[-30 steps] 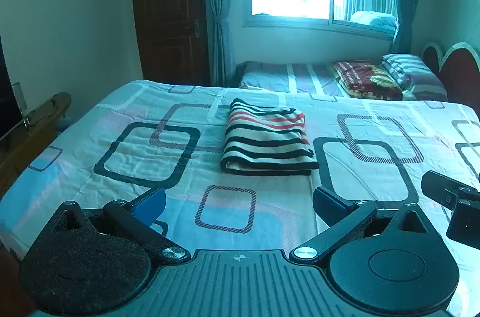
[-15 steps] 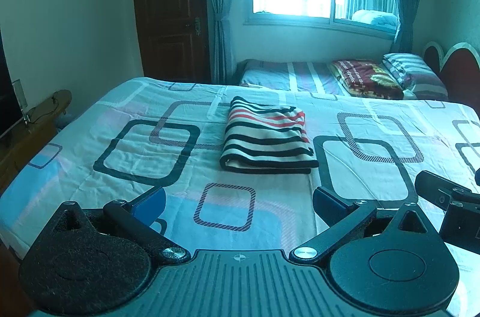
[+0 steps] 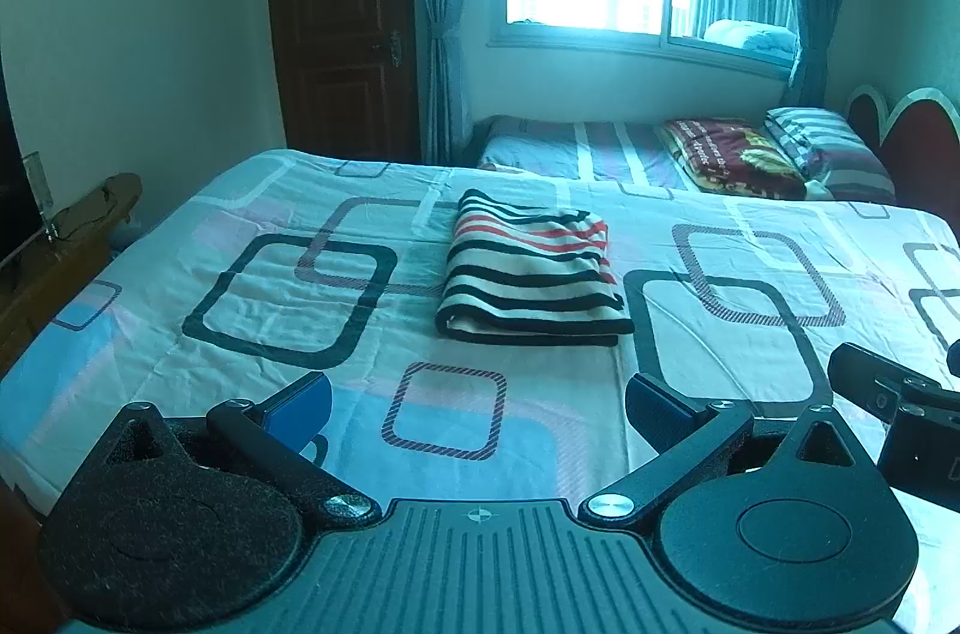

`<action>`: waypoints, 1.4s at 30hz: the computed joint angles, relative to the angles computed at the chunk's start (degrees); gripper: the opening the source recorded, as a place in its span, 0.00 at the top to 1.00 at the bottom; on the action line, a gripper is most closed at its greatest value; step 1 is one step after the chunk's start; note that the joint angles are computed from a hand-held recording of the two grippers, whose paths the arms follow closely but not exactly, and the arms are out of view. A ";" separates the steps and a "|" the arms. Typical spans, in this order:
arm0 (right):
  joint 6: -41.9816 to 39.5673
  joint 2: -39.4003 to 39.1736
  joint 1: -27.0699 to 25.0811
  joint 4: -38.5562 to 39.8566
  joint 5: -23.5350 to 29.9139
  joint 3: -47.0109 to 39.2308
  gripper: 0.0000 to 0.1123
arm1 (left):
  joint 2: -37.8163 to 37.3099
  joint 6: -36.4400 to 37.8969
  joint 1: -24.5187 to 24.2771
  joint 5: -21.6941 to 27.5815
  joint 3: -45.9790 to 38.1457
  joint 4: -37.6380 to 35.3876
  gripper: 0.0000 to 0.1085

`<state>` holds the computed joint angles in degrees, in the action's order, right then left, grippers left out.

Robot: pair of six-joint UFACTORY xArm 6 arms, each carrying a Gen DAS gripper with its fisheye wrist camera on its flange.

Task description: Fold small clothes

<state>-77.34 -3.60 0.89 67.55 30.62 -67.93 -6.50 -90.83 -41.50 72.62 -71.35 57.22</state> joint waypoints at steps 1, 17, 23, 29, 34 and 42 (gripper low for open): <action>0.04 0.03 0.03 -0.03 -0.05 0.01 0.09 | 0.04 -0.05 -0.02 0.10 -0.05 0.07 0.05; 1.44 1.78 0.68 -1.35 -1.83 -0.81 0.09 | 0.11 -0.39 -0.13 0.96 -0.14 0.20 0.05; 0.95 1.97 0.85 -1.43 -1.58 -0.98 0.09 | 0.10 -0.60 0.35 0.53 0.08 -0.08 0.05; 1.41 2.62 0.82 -1.87 -1.47 -1.57 0.09 | 0.70 -0.54 0.56 0.36 -0.28 -0.25 0.05; 1.74 3.21 0.96 -2.56 -1.36 -2.12 0.09 | 1.00 -0.44 1.22 -0.34 -0.39 -0.70 0.05; 2.30 3.93 1.49 -3.03 -1.51 -2.67 0.09 | 1.13 -0.34 1.70 -0.80 -0.27 -0.64 0.05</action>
